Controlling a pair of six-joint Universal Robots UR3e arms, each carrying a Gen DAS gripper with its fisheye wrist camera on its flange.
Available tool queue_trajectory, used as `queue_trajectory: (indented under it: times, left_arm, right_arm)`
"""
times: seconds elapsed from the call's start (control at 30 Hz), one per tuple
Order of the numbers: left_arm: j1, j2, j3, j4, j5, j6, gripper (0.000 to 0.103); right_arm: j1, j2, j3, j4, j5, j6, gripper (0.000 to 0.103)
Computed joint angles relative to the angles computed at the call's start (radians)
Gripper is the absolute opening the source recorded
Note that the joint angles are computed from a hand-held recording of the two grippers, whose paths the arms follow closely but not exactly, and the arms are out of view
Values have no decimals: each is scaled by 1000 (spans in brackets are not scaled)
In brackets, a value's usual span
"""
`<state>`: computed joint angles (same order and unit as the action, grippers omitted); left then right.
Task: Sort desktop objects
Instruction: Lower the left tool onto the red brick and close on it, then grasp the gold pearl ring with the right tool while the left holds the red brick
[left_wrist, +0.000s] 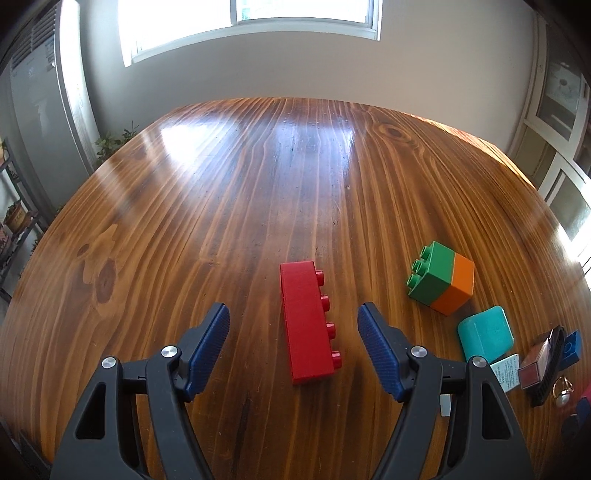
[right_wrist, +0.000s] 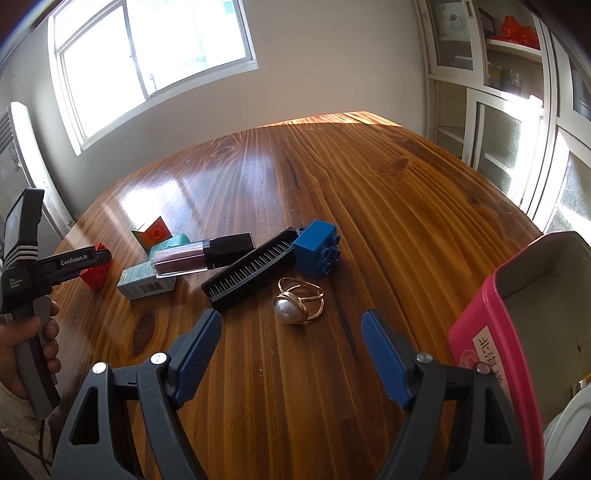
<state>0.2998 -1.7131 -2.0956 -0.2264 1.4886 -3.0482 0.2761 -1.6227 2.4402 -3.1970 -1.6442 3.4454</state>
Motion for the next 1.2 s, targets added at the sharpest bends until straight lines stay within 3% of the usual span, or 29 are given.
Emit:
queue_trajectory:
  times: [0.13, 0.17, 0.23, 0.3, 0.37, 0.53, 0.8, 1.03, 1.2]
  left_arm:
    - [19, -30, 32, -22, -21, 0, 75]
    - [27, -32, 36, -27, -27, 2, 71]
    - [27, -30, 45, -27, -8, 5, 59]
    - [42, -14, 29, -26, -31, 4, 37]
    - [59, 5, 11, -36, -59, 4, 25]
    - [99, 59, -41, -27, -121, 15, 25]
    - [160, 180, -92, -80, -217, 49, 25]
    - [157, 224, -92, -119, -265, 73, 25]
    - [165, 269, -113, -137, -293, 94, 25]
  right_arm:
    - [-22, -10, 14, -3, 20, 6, 81]
    - [-27, -12, 16, -3, 25, 6, 81]
    - [-34, -11, 16, -1, 32, 8, 81]
    - [-45, -15, 20, 1, 38, 10, 81]
    - [-62, -22, 25, 8, 53, 8, 81]
    - [-114, -33, 28, 41, 111, 4, 81]
    - [-76, 43, -99, 144, 85, -22, 78]
    - [-1, 141, -216, 206, 7, -44, 64]
    - [59, 172, -243, 212, -99, -55, 37]
